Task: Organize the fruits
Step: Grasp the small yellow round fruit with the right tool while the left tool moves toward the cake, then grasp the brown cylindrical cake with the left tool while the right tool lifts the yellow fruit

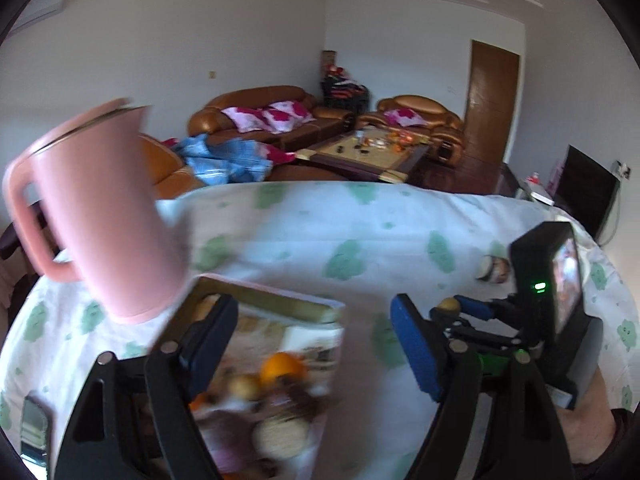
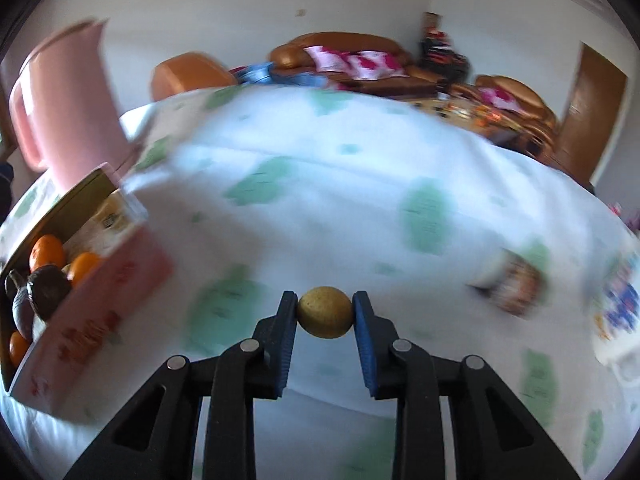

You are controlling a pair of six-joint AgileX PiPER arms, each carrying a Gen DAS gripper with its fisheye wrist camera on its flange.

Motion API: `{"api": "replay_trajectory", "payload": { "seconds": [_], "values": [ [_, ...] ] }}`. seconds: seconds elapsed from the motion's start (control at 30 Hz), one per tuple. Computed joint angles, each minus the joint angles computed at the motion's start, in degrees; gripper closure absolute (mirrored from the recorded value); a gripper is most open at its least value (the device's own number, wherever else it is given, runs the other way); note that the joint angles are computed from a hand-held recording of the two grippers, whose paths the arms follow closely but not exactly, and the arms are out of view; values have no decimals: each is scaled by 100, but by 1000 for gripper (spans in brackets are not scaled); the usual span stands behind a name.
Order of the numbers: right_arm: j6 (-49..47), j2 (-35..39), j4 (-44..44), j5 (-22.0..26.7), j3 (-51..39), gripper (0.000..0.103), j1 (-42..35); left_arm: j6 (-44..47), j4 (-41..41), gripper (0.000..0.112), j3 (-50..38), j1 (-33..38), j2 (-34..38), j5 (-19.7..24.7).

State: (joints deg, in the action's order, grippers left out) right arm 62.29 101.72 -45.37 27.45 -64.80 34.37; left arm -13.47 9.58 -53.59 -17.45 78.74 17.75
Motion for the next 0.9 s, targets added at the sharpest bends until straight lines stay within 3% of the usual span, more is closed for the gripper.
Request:
{"api": "replay_trajectory", "payload": {
  "seconds": [0.2, 0.3, 0.5, 0.6, 0.9],
  "values": [
    [1142, -1048, -1145, 331, 1114, 73, -713, -945, 433, 30, -907, -990, 1056, 227],
    [1204, -1354, -1272, 332, 1386, 73, -1078, -1326, 856, 30, -1377, -1428, 1636, 210],
    [1223, -1739, -1348, 368, 1723, 73, -1525, -487, 160, 30, -2420, -1864, 2710, 328],
    [1188, -1790, -1300, 249, 1804, 73, -1706, -411, 219, 30, -3024, -2081, 3221, 494],
    [1330, -1772, -1278, 125, 1987, 73, -1843, 447, -643, 39, -4129, -2161, 4103, 951]
  ]
}}
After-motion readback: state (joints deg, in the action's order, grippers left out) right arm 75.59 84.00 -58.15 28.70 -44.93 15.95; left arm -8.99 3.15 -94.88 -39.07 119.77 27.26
